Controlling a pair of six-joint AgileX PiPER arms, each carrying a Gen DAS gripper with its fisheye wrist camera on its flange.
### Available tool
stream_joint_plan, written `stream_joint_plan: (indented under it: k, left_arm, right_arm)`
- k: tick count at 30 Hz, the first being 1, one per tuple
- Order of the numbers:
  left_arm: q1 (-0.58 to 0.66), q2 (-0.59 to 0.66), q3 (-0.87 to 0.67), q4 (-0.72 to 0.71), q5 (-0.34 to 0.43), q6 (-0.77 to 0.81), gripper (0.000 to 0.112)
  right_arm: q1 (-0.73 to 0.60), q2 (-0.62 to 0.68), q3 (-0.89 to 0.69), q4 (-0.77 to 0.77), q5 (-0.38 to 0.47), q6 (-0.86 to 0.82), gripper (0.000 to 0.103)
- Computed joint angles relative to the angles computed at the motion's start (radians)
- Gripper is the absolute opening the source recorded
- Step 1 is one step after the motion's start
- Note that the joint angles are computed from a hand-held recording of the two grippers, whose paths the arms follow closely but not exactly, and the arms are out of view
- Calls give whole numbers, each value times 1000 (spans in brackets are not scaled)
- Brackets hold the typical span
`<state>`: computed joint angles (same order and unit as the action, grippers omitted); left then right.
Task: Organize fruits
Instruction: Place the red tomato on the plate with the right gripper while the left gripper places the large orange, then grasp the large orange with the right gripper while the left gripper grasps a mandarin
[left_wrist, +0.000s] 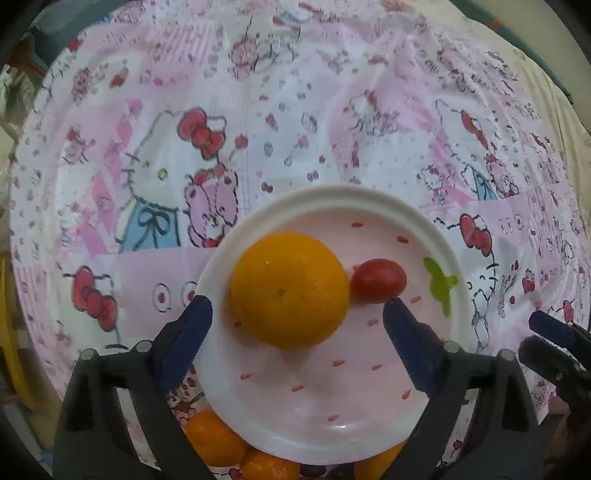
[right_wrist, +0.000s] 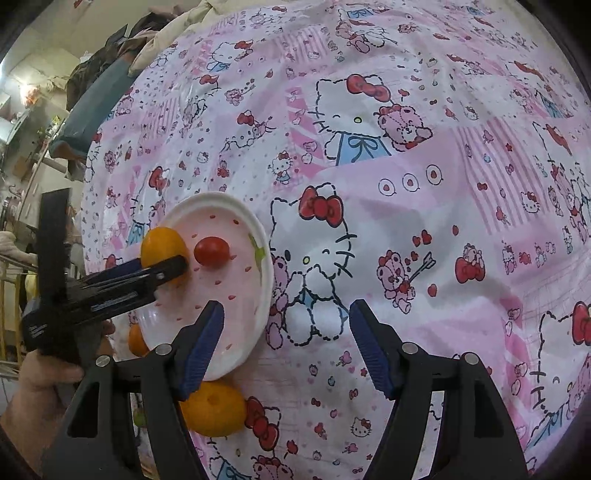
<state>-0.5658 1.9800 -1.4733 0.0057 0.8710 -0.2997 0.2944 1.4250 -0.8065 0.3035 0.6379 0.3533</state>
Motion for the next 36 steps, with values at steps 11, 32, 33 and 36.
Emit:
stream_joint_plan:
  k: [11, 32, 33, 36]
  left_arm:
    - [11, -198, 170, 49, -75, -74, 93]
    - [-39, -642, 501, 178, -33, -201, 93]
    - [-56, -657, 514, 205, -25, -224, 93]
    - [-56, -699, 556, 194, -28, -233, 93]
  right_arm:
    - [3, -54, -4, -41, 20, 41, 73]
    - [272, -160, 55, -115, 11, 280, 73]
    - [280, -163, 63, -110, 6, 286, 73]
    - [318, -168, 85, -116, -9, 328, 73]
